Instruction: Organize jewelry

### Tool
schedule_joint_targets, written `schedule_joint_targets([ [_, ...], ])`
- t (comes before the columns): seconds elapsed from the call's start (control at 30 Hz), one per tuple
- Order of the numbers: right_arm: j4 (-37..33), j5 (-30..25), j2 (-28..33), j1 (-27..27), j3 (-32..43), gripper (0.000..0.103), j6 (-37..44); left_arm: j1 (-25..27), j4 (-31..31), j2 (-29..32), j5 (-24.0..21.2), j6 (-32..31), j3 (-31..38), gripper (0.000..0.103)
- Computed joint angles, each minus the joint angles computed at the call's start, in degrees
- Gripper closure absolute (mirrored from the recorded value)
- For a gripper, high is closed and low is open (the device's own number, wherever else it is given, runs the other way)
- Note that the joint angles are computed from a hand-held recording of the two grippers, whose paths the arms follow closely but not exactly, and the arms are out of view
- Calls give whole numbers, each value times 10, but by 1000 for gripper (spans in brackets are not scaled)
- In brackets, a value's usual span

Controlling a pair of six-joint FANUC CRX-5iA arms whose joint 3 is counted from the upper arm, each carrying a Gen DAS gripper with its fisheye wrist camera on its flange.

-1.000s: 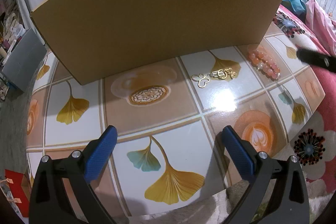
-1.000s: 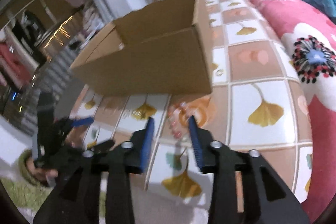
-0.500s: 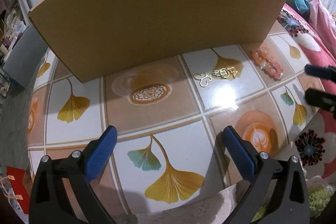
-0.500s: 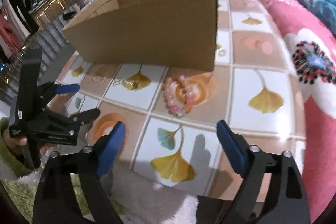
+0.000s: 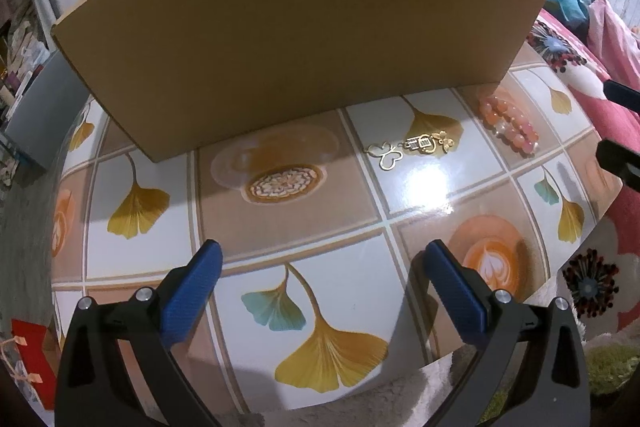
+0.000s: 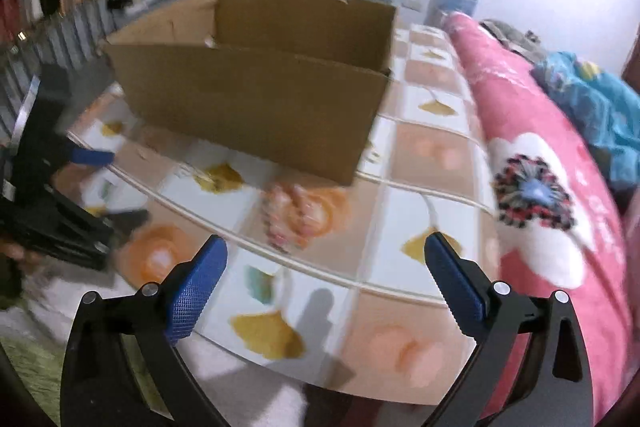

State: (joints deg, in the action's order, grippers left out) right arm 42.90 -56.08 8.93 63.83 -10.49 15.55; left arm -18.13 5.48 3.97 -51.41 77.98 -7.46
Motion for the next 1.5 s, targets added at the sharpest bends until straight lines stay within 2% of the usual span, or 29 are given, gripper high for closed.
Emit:
schedule_joint_targets([
  [0.07, -3, 58, -13, -8, -15, 8, -19, 3, 7, -3, 9, -9, -5, 8],
  [0.1, -8, 80, -15, -11, -18, 8, -28, 6, 16, -10, 24, -20, -14, 16],
  [0.17, -26, 105, -9, -16, -9, 8, -25, 18, 60, -19, 45, -59, -34, 22],
  [0.2, -23, 110, -5, -16, -7, 8, -30, 23, 79, -22, 52, -76, -41, 31],
  [0.3, -19, 123, 8, -15, 1, 21, -40, 37, 150, -27, 63, -146, -62, 47],
  [0.37, -29, 133, 15, -17, 7, 32, -40, 41, 170, -27, 62, -171, -67, 51],
  [0.5, -59, 141, 30, -15, 24, 49, -25, 48, 213, -24, 54, -226, -77, 64],
  [0.57, -77, 147, 39, -17, 35, 53, -9, 45, 213, -20, 54, -239, -74, 66],
  [0.8, -103, 151, 53, -22, 53, 55, 23, 26, 178, 12, 50, -249, -38, 76],
  [1.1, -112, 155, 48, -30, 47, 55, 23, 23, 181, 49, 25, -253, 4, 76],
  [1.3, -114, 157, 46, -32, 46, 56, 27, 8, 129, 49, 36, -236, 19, 83],
  [1.5, -102, 160, 39, -30, 33, 58, 12, 6, 126, 52, 33, -236, 23, 84],
])
